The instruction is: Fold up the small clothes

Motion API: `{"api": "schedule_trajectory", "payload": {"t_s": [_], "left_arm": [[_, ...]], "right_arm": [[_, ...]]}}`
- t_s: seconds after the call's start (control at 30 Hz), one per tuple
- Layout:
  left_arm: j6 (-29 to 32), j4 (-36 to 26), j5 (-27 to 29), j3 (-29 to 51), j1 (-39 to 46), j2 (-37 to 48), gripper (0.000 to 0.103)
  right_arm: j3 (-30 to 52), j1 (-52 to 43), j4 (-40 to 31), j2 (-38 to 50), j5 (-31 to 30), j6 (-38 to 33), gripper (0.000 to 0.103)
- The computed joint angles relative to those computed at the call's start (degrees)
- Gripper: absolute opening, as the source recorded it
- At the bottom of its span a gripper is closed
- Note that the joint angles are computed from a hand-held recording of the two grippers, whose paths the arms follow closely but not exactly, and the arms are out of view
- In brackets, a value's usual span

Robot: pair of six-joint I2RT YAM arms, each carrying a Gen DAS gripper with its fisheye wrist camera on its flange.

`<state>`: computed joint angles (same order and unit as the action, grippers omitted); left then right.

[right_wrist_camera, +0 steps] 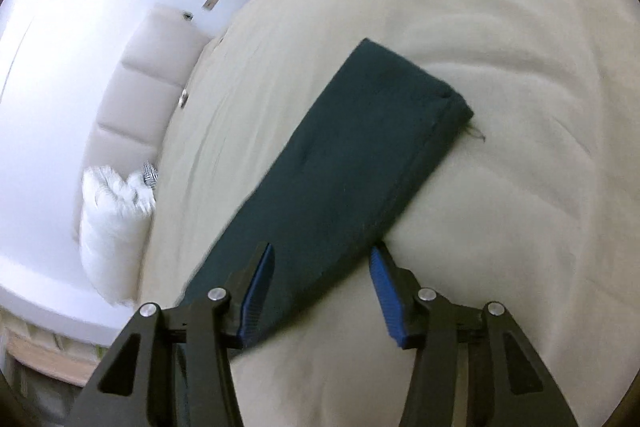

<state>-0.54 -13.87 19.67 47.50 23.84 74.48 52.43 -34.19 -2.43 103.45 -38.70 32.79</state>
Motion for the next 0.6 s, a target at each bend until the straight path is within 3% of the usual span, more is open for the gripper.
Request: {"api": "schedule_trajectory", "payload": {"t_s": [0.1,0.2,0.27,0.33,0.4,0.43,0.47,0.6], "left_arm": [[-2.49,0.34,-1.38,0.40,-2.66,0.90,0.087],[-2.98,-1.48,-1.94,2.13,-4.13,3.50,0.087],[-3.28,-1.23,-1.55,2.02,-3.97,4.02,0.087],[-4.03,-1.61,-0.05,2.61,-2.87,5.59,0.087],[-4.38,-2.10,1.69,3.15,-1.46,7.11,0.087],[-4.63,-2.28,2.57,3.34,-0.85,7.79,0.087],[-4.32,-2.53,3.56,3.16,-0.07,7.72,0.087],[-4.46,-2.48,7.82,3.87,2.40,10.03,0.087]], "right_arm": [[0.74,0.50,6.84,3.40,-1.51,6.21,0.055],[0.52,0.38,15.29,6.64,-0.84,14.87,0.050],[2.33,0.36,15.77,8.50,0.15,16.44,0.036],[5.03,2.25,10.59,8.02,4.42,13.85,0.028],[6.42,4.78,6.98,5.79,9.45,9.81,0.028],[7.06,6.37,6.43,4.75,10.09,7.63,0.015],[7.87,8.65,5.05,3.71,11.21,5.88,0.010],[13.27,25.49,-2.08,-0.73,22.82,-5.34,0.010]]}}
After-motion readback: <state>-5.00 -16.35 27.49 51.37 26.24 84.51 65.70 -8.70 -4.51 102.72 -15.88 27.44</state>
